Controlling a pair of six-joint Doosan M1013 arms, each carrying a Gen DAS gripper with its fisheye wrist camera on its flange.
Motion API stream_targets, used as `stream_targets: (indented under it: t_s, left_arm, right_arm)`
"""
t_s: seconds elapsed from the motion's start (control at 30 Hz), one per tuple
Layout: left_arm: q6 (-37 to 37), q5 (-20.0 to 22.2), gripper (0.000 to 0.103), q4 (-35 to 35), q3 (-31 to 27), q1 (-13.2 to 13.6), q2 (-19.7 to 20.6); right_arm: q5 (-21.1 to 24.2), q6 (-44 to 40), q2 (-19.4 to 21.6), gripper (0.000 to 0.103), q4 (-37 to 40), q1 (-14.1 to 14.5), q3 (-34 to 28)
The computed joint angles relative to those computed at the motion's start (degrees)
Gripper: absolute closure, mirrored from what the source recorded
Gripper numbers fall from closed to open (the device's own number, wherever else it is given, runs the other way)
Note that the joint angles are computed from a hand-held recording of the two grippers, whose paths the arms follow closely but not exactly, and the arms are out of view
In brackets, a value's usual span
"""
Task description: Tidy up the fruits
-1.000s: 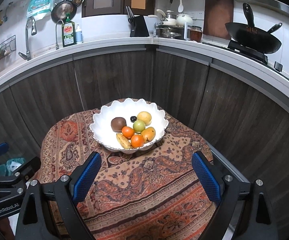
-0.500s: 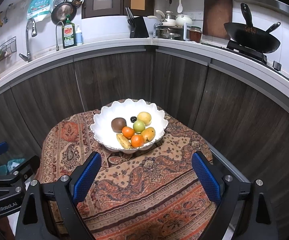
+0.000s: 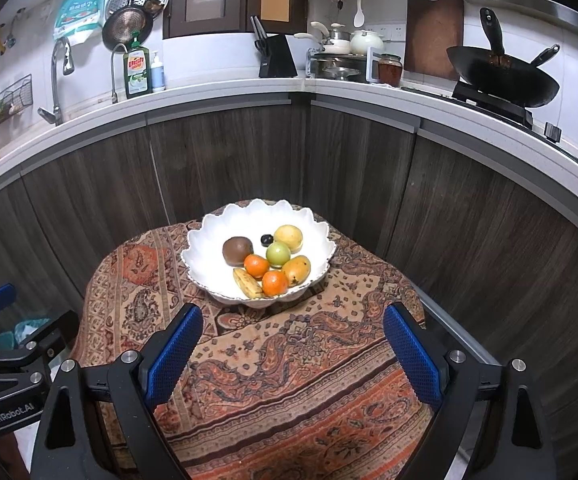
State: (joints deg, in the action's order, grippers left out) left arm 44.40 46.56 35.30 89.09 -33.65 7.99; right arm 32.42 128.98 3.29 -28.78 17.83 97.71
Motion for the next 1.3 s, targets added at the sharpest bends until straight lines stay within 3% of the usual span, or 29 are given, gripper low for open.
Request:
stream_targets:
  t_s: [1.3]
  left_arm:
    - [1.2,0.44,0.0,-1.71,-0.32,0.19,0.22]
  right_arm:
    - [0.65,1.64,0.06,0.011,-0.52,0.19,0.09]
